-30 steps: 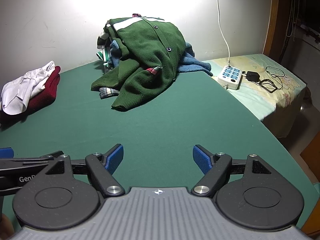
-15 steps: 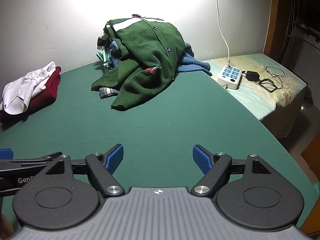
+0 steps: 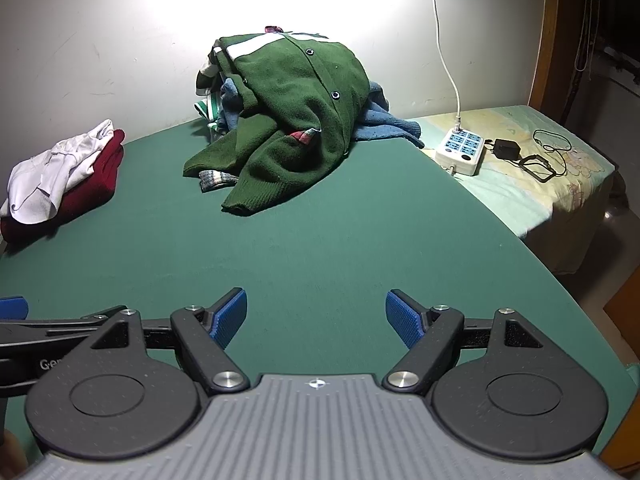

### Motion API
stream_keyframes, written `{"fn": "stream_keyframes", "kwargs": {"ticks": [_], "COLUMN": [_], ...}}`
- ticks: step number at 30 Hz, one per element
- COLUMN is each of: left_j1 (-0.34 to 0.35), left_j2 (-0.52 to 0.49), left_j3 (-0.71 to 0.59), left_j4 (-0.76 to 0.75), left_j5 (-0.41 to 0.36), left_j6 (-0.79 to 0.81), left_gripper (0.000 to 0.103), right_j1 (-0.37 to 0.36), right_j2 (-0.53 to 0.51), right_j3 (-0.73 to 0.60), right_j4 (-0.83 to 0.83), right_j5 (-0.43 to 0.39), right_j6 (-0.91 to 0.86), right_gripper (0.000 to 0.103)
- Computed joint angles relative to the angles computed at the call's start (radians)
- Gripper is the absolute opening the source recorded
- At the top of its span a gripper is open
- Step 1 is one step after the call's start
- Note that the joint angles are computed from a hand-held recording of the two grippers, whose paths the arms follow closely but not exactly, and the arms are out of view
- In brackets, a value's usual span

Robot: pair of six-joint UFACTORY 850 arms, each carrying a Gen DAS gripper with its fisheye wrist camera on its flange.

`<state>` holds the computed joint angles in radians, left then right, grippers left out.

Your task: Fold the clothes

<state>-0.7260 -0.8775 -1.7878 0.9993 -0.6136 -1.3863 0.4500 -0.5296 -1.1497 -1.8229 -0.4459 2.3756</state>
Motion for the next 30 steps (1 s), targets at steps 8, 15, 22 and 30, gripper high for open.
{"fn": "stream_keyframes", "kwargs": {"ticks": [8,15,22,30], "left_j1": [-0.003,-0.006,-0.010,0.000], "left_j2": [-0.013,-0.043,-0.110,-0.249], "left_j3": [-0.017,-0.061,-0.161,-0.405], "left_j4": [-0.031,-0.073,-0.125,-0.225], "left_j5": [-0.015,-0.031,-0.068,-0.145], "left_j6": [0.027,0.069,0.158,0.371], "left_gripper": [0.102,0.102,0.102,0.102], "right_j1": [-0.006,-0.020,-0.046,-0.099], "right_j2": [-0.003,-0.009,-0.024,-0.056], "right_j3": [0.002,0.002,-0.005,-0.046], "right_j4": [-0.007,-0.003,0.011,-0.032], "right_j5": [0.017,0.036,0.067,0.128], "right_j6": [0.002,-0.003,-0.019,-0.022], "right_gripper": [0.079,0.079,0.079,0.079]}}
